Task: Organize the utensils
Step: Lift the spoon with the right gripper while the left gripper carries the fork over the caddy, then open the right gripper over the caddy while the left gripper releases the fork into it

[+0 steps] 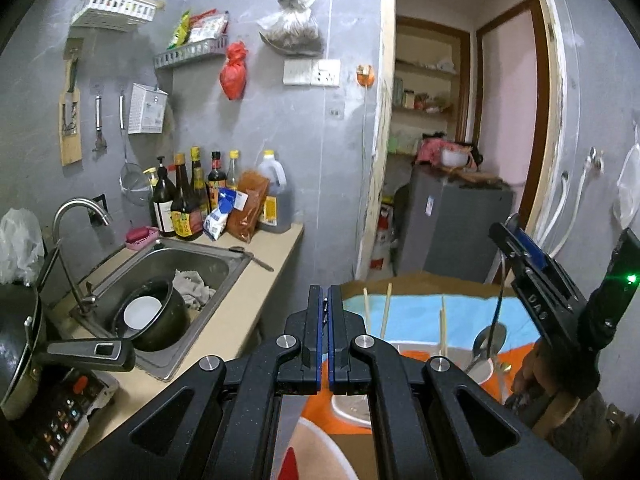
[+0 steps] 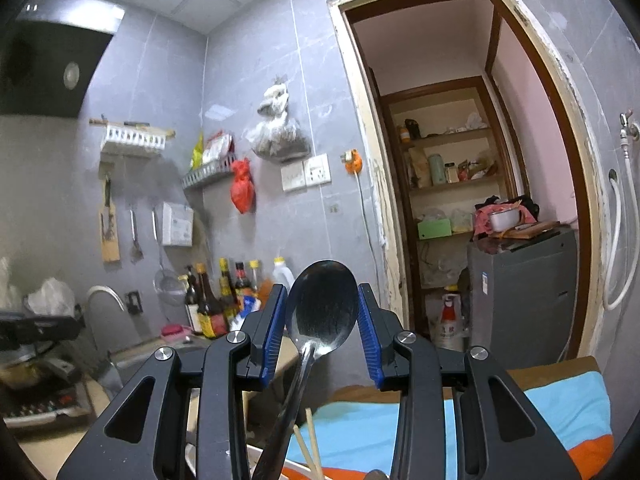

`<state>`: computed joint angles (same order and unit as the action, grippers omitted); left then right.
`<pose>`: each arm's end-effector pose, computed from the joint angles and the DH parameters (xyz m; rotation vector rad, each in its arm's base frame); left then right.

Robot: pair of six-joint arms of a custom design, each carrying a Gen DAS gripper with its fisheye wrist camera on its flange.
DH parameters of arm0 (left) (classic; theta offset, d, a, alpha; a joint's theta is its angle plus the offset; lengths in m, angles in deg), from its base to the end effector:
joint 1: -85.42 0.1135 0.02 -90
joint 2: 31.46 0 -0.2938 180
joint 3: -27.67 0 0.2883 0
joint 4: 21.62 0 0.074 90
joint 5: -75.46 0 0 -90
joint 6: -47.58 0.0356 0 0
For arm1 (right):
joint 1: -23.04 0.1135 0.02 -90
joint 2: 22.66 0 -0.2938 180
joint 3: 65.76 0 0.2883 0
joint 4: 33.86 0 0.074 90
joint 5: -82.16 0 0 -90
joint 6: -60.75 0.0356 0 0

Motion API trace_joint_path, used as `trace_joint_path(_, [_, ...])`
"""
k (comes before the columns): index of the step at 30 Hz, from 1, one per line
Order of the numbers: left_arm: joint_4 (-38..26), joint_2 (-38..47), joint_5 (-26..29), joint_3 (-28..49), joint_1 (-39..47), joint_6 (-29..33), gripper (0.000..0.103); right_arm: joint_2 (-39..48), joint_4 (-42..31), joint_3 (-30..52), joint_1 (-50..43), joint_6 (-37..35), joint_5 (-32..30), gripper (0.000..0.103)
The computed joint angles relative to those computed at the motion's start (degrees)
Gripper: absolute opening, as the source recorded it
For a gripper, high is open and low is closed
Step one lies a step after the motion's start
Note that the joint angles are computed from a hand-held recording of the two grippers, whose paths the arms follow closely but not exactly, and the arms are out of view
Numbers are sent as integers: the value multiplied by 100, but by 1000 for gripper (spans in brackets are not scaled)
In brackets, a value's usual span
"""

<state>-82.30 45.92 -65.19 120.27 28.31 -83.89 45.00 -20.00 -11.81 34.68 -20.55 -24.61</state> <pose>0.1870 -0.2384 0.4071 -0.1120 2.0366 -0.0035 0.2883 0.0699 0.3172 -0.2729 1.5673 0.5070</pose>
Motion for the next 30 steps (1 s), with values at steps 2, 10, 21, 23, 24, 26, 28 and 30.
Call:
trace_joint_path(2, [91,41,193,-58,78,68,0,132,72,-47,73,-104,100,33])
trace_joint_path(10, [285,505,819,102,354,444,0,448,91,-229,190,-490,250,33])
trace_joint_path(21, [896,896,1897,-52,834,398,2,482,-34,-457,131,-666,133,34])
trace_joint_path(23, [1302,802,1982,-287,856,397,2,510,-47,-436,129,-657,109,34])
trace_joint_path(24, [1401,763,2055,-336,885,422,2,504,-63,-449,116,-653,88,34])
trace_joint_path(26, [1625,672,2192,-465,933,382,2,482,-101,-465,85,-627,34,35])
trace_joint_path(28, [1728,614,2409,-502,1013,351,5,421,-128,-488,51,-598,-20,39])
trace_joint_path(30, [1821,541,2655,-560,1095,271,6,338,-148,-516,25,-553,-47,39])
